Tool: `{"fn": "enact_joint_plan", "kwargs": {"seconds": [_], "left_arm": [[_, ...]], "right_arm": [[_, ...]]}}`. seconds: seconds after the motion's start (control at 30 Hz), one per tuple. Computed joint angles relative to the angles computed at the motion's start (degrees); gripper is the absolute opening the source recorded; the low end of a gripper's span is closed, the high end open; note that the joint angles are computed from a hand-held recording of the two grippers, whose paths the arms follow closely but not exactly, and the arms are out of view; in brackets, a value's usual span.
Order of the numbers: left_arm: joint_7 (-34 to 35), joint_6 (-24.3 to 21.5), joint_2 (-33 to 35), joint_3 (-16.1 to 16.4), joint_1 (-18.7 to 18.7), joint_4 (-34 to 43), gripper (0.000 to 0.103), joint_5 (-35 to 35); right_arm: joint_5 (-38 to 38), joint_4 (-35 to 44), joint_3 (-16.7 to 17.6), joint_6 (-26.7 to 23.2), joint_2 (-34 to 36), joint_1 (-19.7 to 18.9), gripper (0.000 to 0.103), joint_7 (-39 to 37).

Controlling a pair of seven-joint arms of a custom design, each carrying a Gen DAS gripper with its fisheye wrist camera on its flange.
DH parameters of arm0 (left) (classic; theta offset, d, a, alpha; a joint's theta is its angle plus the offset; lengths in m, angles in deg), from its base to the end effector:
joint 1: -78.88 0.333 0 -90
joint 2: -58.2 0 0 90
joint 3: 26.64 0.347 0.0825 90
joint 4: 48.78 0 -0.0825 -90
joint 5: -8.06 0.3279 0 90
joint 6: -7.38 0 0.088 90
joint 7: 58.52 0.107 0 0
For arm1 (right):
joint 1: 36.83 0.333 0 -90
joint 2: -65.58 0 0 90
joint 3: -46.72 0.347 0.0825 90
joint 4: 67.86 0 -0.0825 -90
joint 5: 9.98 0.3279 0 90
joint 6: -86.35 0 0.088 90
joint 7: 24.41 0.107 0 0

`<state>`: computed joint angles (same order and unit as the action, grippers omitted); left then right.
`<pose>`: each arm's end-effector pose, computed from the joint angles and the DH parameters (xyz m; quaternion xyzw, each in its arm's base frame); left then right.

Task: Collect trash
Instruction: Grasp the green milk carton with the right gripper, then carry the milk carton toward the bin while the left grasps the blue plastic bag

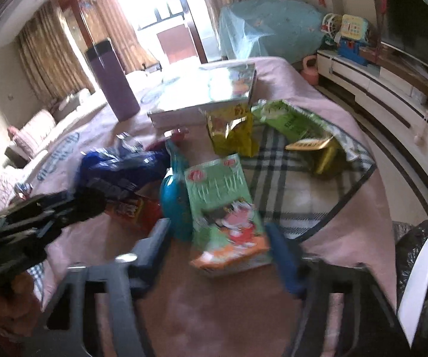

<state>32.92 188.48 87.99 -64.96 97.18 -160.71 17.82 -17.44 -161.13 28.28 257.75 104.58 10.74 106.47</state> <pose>0.6194 -0.1658 0.4226 -0.5248 0.7487 -0.3768 0.1481 0.5891 0.4056 0.3789 -0.6787 0.6396 -0.1710 0.3180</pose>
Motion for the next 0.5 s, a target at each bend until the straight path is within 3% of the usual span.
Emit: {"fn": "enact_joint_plan", "kwargs": {"seconds": [0.1, 0.27, 0.5], "left_arm": [[0.3, 1.1, -0.6, -4.3, 4.4, -2.6, 0.026, -0.3], [-1.0, 3.6, -1.3, -14.7, 14.6, -8.5, 0.026, 2.0], [-4.4, 5.3, -0.8, -25.5, 24.6, -15.5, 0.026, 8.3]], "right_arm": [[-1.4, -2.0, -4.2, 0.0, -0.6, 3.8, 0.049, 3.3], [-2.5, -8.5, -8.7, 3.9, -3.5, 8.6, 0.049, 8.0], [0.1, -19.3, -21.9, 9.3, -6.7, 22.6, 0.049, 12.6]]}}
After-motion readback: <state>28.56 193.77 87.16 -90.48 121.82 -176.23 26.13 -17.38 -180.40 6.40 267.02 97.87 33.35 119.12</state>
